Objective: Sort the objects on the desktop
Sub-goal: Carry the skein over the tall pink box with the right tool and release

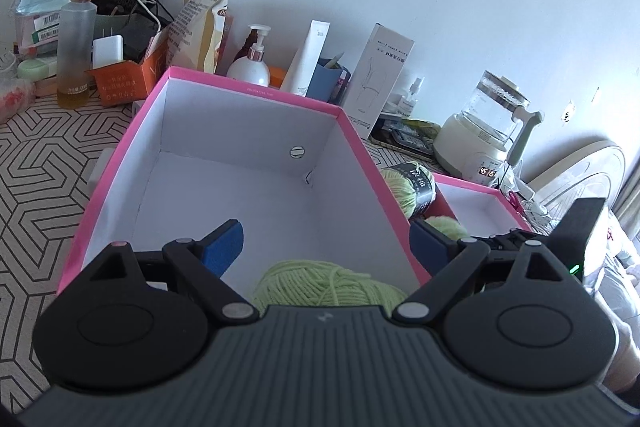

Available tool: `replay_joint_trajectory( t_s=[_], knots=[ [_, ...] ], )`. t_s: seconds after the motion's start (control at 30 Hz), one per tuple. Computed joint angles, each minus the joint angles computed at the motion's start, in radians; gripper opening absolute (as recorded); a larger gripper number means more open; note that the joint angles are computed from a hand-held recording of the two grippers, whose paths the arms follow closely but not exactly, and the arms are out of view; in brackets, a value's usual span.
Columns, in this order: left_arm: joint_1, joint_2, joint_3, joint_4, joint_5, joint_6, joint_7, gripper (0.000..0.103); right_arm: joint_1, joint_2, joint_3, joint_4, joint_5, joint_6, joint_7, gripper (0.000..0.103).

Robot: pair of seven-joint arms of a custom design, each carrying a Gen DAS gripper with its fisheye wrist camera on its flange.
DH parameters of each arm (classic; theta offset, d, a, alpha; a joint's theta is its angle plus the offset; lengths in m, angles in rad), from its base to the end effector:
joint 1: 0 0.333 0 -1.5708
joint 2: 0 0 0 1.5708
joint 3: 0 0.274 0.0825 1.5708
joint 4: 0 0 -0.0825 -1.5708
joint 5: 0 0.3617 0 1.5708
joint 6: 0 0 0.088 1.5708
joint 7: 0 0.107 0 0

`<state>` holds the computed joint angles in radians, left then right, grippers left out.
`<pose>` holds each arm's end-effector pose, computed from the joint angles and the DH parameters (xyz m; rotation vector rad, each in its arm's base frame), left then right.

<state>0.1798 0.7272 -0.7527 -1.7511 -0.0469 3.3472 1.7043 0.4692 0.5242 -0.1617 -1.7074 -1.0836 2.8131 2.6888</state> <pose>0.6184 -0.2714 0.3446 -1.5501 1.9877 -1.4776 0.6124 0.2528 0.3108 -1.9576 1.6215 -0.9649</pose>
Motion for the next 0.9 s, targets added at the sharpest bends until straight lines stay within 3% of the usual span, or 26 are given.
replay_joint_trajectory(
  t_s=[0.1,0.27,0.37,0.47,0.53,0.7,0.77,0.83,0.9],
  knots=[
    [0.025,0.008,-0.028,-0.004,0.01,-0.003,0.004,0.091,0.003,-0.041,-0.041,-0.054,-0.071,0.095,0.136,0.075],
    [0.023,-0.012,-0.011,-0.033,0.002,0.038,-0.031,0.091,0.016,-0.095,-0.087,-0.087,-0.295,0.212,0.413,0.075],
    [0.026,-0.025,0.002,-0.038,0.0,0.032,-0.074,0.091,0.027,-0.135,-0.084,-0.068,-0.46,0.229,0.554,0.075],
    [0.016,-0.047,0.029,-0.054,0.011,0.055,-0.089,0.091,0.019,-0.146,-0.046,-0.016,-0.551,0.234,0.589,0.076],
    [0.025,-0.055,0.031,-0.074,0.032,0.081,-0.107,0.091,-0.002,-0.113,-0.011,0.052,-0.555,0.267,0.56,0.076],
    [0.074,-0.07,0.017,-0.123,0.112,0.106,-0.167,0.091,-0.071,0.027,0.131,0.202,-0.169,0.238,0.073,0.076],
    [0.04,-0.097,0.067,-0.137,0.109,0.118,-0.188,0.091,-0.092,0.081,0.189,0.26,-0.041,0.194,-0.088,0.078],
    [0.02,-0.109,0.1,-0.144,0.116,0.125,-0.209,0.091,-0.07,0.122,0.176,0.308,-0.004,0.186,-0.114,0.084],
    [0.063,-0.09,0.067,-0.148,0.174,0.134,-0.231,0.091,-0.043,0.144,0.134,0.328,0.002,0.23,-0.088,0.084]
  ],
)
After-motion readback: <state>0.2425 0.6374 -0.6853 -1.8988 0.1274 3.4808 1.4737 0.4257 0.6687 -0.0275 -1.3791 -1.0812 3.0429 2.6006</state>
